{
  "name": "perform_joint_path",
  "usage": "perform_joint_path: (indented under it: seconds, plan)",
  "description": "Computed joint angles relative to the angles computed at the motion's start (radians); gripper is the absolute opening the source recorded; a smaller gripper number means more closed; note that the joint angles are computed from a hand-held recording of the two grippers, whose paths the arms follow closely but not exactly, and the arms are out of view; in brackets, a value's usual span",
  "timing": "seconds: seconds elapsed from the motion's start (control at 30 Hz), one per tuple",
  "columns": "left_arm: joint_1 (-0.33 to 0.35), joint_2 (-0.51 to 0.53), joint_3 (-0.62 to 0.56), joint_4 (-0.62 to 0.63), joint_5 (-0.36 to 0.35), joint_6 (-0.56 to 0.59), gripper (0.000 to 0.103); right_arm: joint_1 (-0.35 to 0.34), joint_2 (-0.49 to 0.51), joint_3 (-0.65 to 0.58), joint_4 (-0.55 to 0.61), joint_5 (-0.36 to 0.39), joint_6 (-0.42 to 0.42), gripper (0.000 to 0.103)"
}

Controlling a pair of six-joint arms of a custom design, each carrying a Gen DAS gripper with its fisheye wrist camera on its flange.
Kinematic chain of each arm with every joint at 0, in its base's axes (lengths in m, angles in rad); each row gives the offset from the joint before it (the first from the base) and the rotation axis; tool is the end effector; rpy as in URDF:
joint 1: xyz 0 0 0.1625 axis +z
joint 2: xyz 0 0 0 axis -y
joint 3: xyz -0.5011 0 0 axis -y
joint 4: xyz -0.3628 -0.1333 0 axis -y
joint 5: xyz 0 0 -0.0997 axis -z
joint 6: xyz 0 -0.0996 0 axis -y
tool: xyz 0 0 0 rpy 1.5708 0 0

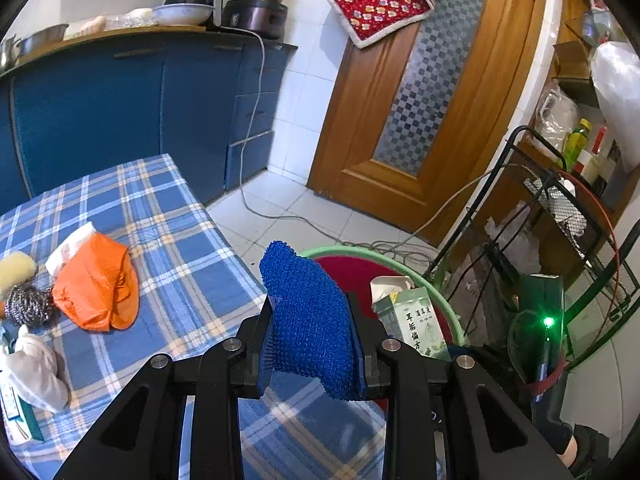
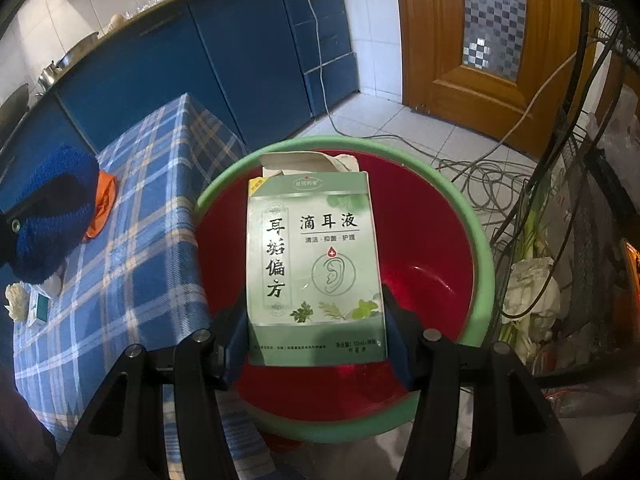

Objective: Collect trash
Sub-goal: 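Carry the blue cloth and green box in both grippers over the red basin, then open the right gripper to drop the box while the left gripper drops the cloth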

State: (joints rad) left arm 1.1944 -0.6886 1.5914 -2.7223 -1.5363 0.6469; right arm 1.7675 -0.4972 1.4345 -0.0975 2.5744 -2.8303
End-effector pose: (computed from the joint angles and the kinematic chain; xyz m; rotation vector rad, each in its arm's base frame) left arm -0.1422 -0.7317 0.1242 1.4885 2.6642 -0.3709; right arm 0.1689 -0.5952 0.0027 -0.5644 -2.0859 1.0749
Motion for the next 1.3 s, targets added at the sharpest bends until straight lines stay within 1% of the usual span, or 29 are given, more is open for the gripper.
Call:
perform_joint_path:
  seconds: [0.23,0.27,0.3,0.37,0.5,0.6,0.77,0.93,1.0,1.1,1.17,1.3]
  plan:
    - [-0.01,0.015,-0.003,-0.002,0.02,-0.004,0.031,-0.009,-0.005,0.015,-0.018,-0.013,-0.001,0.061]
    - [-0.01,0.018,-0.005,-0.002,0.021,-0.006,0.031,-0.01,-0.008,0.021,-0.027,-0.016,-0.004,0.062]
    - [-0.012,0.02,-0.005,-0.004,0.026,-0.01,0.031,-0.01,-0.013,0.029,-0.04,-0.018,-0.008,0.065]
    - [-0.013,0.024,-0.006,-0.006,0.03,-0.013,0.031,-0.006,-0.025,0.052,-0.083,-0.012,-0.027,0.069]
    - [-0.017,0.029,-0.001,-0.01,0.043,-0.012,0.031,0.008,-0.051,0.099,-0.181,0.008,-0.073,0.071]
    - [-0.02,0.034,-0.001,-0.003,0.047,-0.007,0.031,0.018,-0.067,0.126,-0.24,0.028,-0.092,0.073]
    - [-0.027,0.044,-0.001,0.022,0.045,-0.003,0.032,0.034,-0.087,0.164,-0.324,0.078,-0.13,0.075]
    - [-0.033,0.057,-0.006,0.058,0.049,0.001,0.033,0.041,-0.112,0.208,-0.414,0.116,-0.149,0.076]
    - [-0.036,0.063,-0.008,0.067,0.059,-0.003,0.044,0.041,-0.117,0.216,-0.421,0.124,-0.143,0.076]
    - [-0.036,0.068,-0.016,0.088,0.057,-0.01,0.052,0.042,-0.12,0.225,-0.434,0.132,-0.138,0.076]
    - [-0.037,0.068,-0.012,0.079,0.064,-0.008,0.056,0.04,-0.121,0.227,-0.434,0.134,-0.13,0.076]
    - [-0.037,0.064,-0.006,0.059,0.07,-0.01,0.056,0.041,-0.126,0.236,-0.441,0.131,-0.133,0.076]
